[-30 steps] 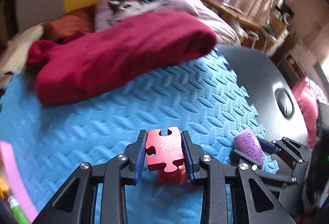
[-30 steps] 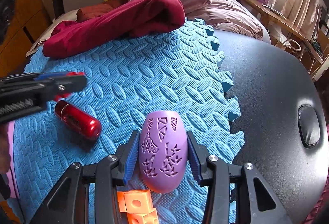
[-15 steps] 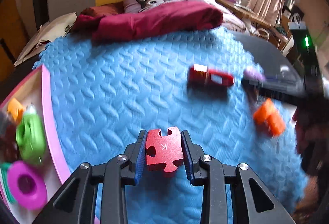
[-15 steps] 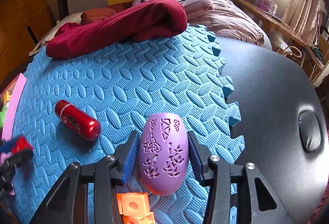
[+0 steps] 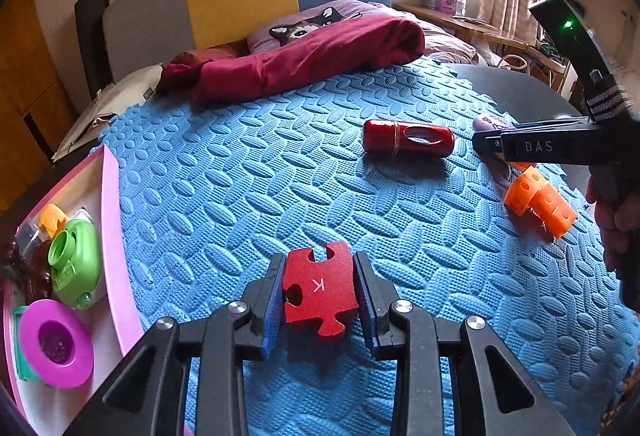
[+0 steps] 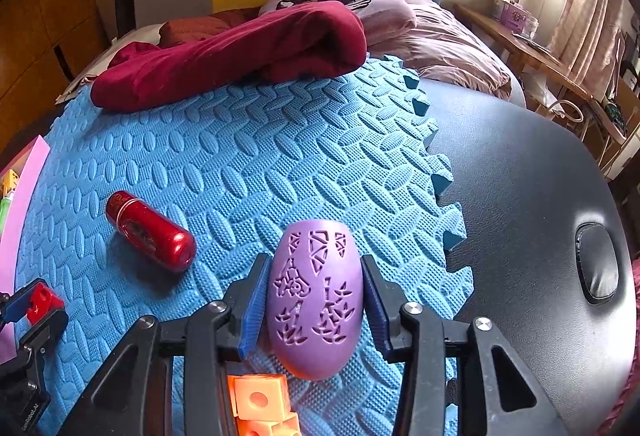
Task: Organize rigid objects
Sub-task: 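Carry the red puzzle piece into the tray and open the left gripper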
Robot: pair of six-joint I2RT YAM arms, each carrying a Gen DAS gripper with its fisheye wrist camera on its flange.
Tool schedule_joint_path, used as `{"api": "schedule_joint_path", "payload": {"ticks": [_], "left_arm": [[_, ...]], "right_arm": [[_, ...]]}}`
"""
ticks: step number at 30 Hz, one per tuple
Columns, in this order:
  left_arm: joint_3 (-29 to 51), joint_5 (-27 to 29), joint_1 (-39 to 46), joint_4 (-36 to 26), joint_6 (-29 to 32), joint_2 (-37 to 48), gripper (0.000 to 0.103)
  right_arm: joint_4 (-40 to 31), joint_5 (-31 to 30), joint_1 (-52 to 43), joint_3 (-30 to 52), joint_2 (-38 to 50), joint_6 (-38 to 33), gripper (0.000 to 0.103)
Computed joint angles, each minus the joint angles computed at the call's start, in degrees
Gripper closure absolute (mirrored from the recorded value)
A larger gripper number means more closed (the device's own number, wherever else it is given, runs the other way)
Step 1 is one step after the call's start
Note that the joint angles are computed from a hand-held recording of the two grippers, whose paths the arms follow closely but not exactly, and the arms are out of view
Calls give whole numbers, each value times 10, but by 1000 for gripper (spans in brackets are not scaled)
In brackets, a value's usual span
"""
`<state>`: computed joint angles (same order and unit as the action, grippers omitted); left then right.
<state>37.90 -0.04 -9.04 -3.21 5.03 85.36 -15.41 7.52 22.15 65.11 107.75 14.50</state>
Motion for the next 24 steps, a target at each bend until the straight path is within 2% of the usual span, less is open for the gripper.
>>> {"api": "schedule_joint_path", "payload": {"ticks": [12, 24], "left_arm": [[-29, -4, 2, 3, 5, -42, 70], [-27, 82, 67, -141, -3, -239, 70]], "right_arm": [[37, 40, 15, -16, -2, -32, 59], [51, 46, 17, -25, -4, -33, 59]]}}
